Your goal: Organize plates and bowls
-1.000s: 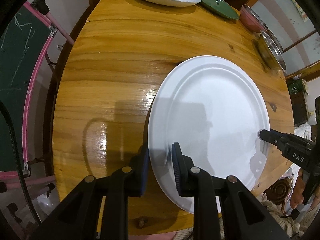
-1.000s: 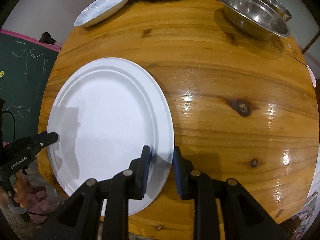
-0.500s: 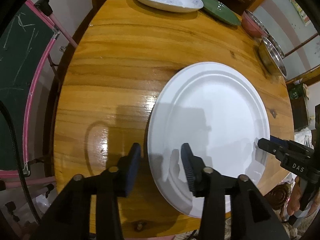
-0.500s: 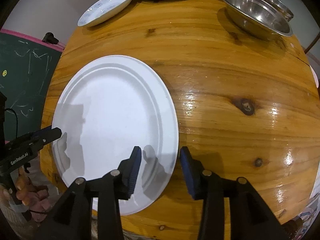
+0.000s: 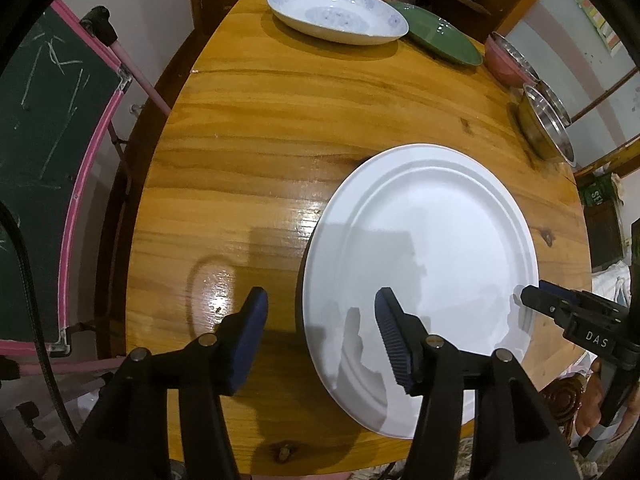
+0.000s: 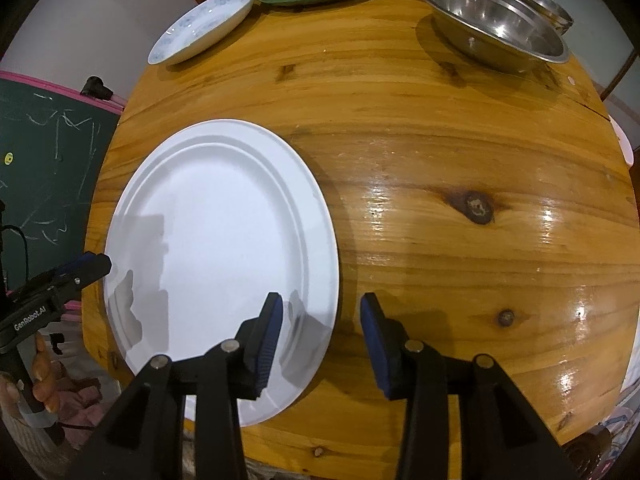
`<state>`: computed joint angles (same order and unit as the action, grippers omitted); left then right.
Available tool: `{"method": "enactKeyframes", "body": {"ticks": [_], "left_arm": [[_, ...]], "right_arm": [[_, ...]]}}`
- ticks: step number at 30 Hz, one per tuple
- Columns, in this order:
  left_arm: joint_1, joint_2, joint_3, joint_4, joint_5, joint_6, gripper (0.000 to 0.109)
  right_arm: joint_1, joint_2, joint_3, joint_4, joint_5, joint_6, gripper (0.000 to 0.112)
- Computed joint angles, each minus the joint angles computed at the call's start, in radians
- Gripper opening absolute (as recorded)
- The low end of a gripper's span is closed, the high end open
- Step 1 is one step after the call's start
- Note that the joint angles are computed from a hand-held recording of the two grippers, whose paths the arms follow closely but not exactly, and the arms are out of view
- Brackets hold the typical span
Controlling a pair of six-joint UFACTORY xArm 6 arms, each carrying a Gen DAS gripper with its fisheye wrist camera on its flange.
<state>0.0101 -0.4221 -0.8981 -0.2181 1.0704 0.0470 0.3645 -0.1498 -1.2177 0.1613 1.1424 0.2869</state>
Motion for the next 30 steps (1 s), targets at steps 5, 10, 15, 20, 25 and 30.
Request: {"method": "enactKeyframes", "body": {"ticks": [5, 10, 15, 20, 25, 30], "left_arm": [[-0.003, -0.003, -0.018, 0.008, -0.004, -0.006, 0.055], [-0.011, -0.006, -0.036, 0.011, -0.006, -0.009, 0.055], [-0.018, -0.005, -0.056, 0.011, -0.002, -0.009, 0.055], [-0.026, 0.001, -0.09, 0.01, 0.005, -0.014, 0.055], [-0.023, 0.022, -0.154, -0.001, -0.005, -0.006, 0.055], [-0.019, 0.06, -0.255, -0.015, -0.01, 0.008, 0.056]], "right_arm": [[-0.003, -0.014, 0.005, -0.013, -0.001, 0.005, 0.04], [-0.003, -0.016, 0.002, -0.022, -0.002, 0.014, 0.04], [-0.003, -0.019, -0.001, -0.034, -0.006, 0.023, 0.04], [-0.012, -0.015, -0.033, -0.051, 0.005, 0.016, 0.04], [-0.034, 0.008, -0.116, -0.075, 0.023, -0.001, 0.04], [-0.061, 0.063, -0.267, -0.088, 0.046, -0.028, 0.04]]}}
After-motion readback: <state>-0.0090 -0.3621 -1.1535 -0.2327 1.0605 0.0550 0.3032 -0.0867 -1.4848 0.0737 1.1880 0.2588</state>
